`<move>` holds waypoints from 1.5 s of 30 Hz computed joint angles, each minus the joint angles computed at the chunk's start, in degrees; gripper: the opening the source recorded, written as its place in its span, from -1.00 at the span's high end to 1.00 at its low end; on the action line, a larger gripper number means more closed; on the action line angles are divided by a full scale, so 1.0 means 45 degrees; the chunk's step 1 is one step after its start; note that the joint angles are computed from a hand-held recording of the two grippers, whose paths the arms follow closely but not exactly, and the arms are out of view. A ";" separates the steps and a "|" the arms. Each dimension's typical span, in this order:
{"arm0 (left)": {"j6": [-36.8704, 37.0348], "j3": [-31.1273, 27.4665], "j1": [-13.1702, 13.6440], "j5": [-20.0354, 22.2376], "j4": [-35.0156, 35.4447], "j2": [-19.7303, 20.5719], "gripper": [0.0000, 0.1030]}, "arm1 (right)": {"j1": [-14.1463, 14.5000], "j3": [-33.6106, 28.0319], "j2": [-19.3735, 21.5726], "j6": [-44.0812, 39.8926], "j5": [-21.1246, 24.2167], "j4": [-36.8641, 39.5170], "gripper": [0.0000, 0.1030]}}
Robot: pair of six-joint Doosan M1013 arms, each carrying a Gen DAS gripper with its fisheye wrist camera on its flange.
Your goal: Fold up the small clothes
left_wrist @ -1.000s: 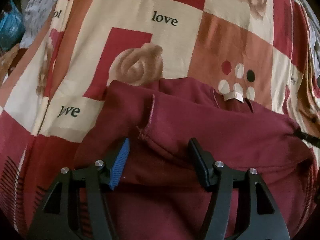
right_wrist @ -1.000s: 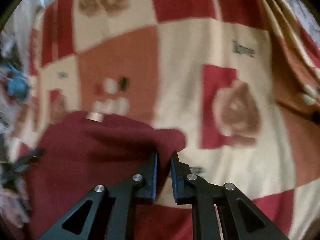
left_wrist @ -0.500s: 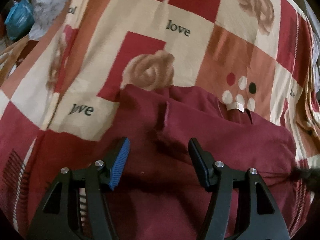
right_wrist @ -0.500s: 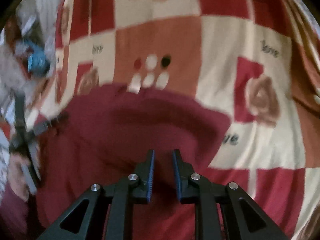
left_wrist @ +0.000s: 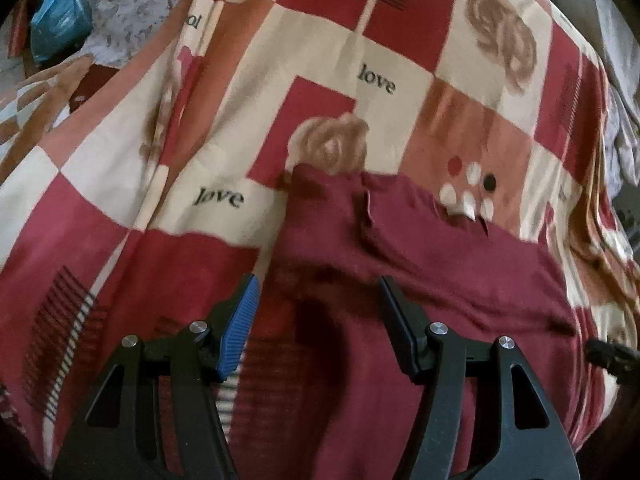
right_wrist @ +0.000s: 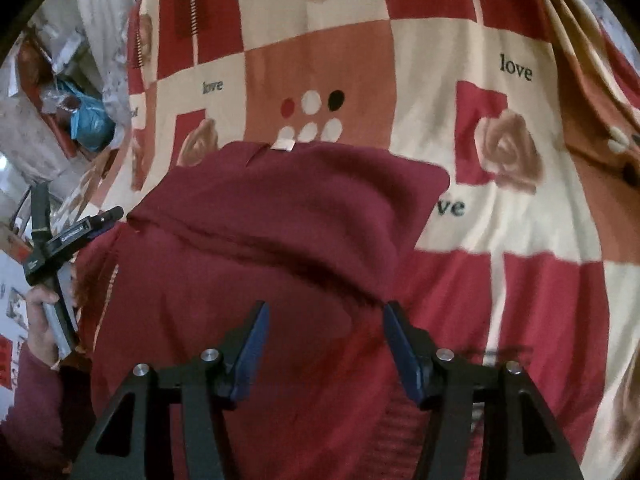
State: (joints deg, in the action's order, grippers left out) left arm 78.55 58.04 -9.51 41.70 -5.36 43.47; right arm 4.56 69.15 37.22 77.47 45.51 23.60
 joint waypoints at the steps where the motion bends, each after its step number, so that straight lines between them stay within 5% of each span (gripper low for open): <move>1: 0.0320 0.0139 0.0012 0.0086 -0.0291 -0.0076 -0.18 | 0.0019 0.0118 -0.0033 0.0068 -0.0107 -0.0041 -0.10; 26: 0.0552 0.0659 -0.0356 0.0668 0.0925 -0.0118 -0.18 | 0.0606 0.0475 0.0388 0.1716 -0.1688 -0.1354 -0.09; 29: 0.0734 0.0614 -0.0348 0.0740 0.0826 -0.0094 -0.15 | 0.0687 0.0555 0.0347 0.2159 -0.1978 -0.1983 0.14; 34: 0.1289 0.0476 -0.0190 0.1253 -0.0606 0.0007 0.74 | 0.0636 0.0777 0.0215 0.1930 -0.2326 -0.1682 0.50; 36: 0.1158 0.0583 -0.0274 0.1155 -0.0334 -0.0074 0.83 | 0.0646 0.0828 0.0136 0.1746 -0.2398 -0.1667 0.71; 45: 0.0653 0.1635 -0.0020 0.0789 -0.0645 -0.0824 0.87 | 0.0558 0.1255 -0.0296 0.1899 -0.2972 -0.2005 0.86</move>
State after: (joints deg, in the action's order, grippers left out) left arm 81.49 65.40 -9.60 45.25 -8.27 39.76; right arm 7.07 74.80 35.89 86.02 32.13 14.58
